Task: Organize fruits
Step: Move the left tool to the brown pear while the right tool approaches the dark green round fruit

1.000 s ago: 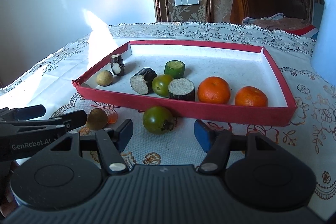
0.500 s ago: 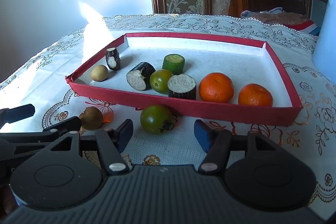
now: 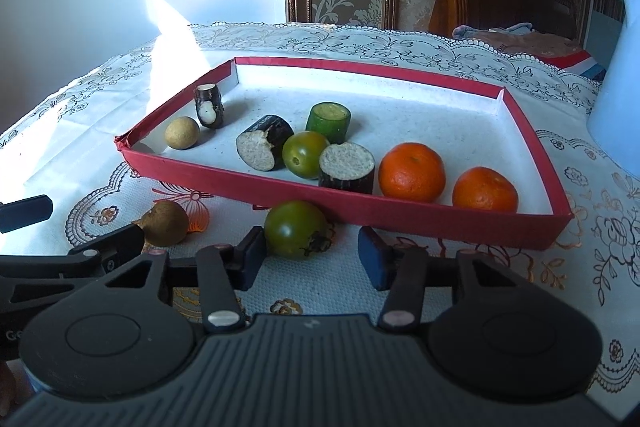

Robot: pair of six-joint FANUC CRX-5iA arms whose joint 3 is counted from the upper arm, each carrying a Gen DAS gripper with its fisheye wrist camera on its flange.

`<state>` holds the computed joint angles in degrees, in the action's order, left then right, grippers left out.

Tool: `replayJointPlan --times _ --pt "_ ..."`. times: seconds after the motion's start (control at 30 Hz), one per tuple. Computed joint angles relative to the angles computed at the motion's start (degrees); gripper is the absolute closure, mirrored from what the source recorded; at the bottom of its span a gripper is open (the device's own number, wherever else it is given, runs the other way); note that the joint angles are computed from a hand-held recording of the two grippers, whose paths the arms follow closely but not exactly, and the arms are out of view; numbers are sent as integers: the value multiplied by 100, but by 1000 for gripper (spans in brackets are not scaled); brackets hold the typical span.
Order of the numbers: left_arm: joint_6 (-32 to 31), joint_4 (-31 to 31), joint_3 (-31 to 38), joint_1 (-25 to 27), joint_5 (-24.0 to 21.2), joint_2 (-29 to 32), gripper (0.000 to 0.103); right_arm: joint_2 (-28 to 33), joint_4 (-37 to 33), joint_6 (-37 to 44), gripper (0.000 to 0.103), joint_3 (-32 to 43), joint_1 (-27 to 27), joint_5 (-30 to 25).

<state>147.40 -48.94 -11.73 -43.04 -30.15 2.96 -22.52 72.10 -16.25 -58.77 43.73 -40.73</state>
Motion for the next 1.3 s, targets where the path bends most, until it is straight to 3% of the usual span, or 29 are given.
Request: replayJointPlan --times 0.1,0.4,0.63,0.87,1.13,1.3 --pt "-32 24 2 9 6 5 10 3 -2 10 57 2 7 -10" --pt "-341 310 -122 153 269 -56 10 -148 82 -80 73 -103 -3 66" --pt "-846 784 -197 340 500 -53 10 -584 70 -167 73 -367 -16 71" --pt "-872 600 20 169 258 91 10 -1013 -149 -89 73 -575 155 -116" --pt "-1491 1039 287 187 307 382 10 -1201 -159 -179 73 -699 95 -19" --pt "-1520 1132 475 192 115 540 10 -1253 -178 -190 73 -729 60 37"
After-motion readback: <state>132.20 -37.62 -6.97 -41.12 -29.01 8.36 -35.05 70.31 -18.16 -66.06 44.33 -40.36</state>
